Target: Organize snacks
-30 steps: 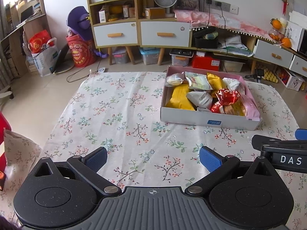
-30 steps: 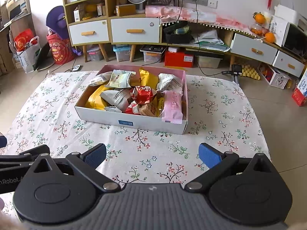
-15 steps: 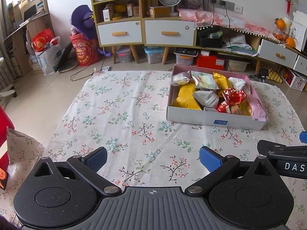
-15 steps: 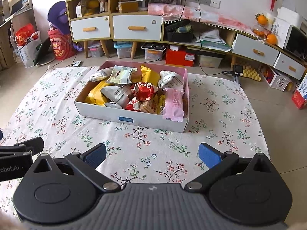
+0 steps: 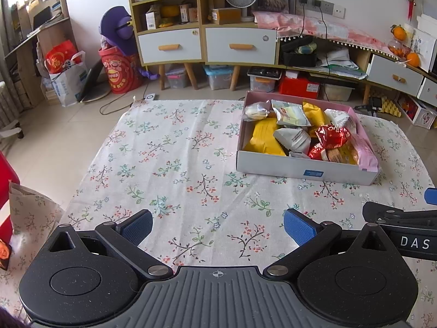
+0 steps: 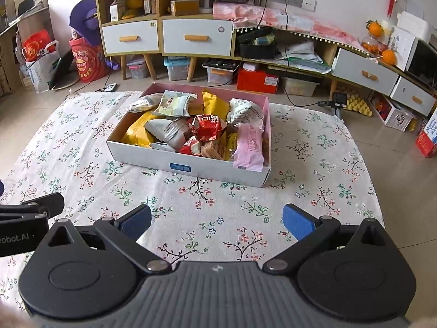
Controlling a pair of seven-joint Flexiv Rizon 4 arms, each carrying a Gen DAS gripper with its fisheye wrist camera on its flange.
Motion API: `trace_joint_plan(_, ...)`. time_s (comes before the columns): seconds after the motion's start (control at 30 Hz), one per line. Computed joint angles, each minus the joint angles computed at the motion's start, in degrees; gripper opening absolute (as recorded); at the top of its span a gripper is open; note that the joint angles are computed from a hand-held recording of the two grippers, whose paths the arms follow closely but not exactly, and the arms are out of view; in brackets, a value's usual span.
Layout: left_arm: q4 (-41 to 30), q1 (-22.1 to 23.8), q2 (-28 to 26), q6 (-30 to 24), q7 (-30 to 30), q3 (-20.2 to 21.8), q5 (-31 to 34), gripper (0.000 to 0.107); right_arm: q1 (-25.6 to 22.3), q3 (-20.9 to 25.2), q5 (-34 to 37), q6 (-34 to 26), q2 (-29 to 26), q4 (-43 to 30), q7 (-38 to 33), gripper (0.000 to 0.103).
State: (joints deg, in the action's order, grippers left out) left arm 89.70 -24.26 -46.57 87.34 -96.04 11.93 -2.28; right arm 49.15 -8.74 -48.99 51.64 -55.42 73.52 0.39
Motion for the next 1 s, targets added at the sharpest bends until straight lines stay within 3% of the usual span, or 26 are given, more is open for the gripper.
trace_joint_plan(0.7, -0.2, 0.5, -0.2, -0.8, -0.1, -1.1, 0.1, 0.103, -0.2, -0.2, -0.6, 1.4, 0.3, 1.0, 0.1, 0.103)
trace_joint_plan(1.0, -3.1, 1.4, -2.6, -2.5, 0.5, -2.1, 0.2, 0.103, -1.3, 0.0, 0.2, 2.6, -0.4, 1.4, 0.8, 0.103)
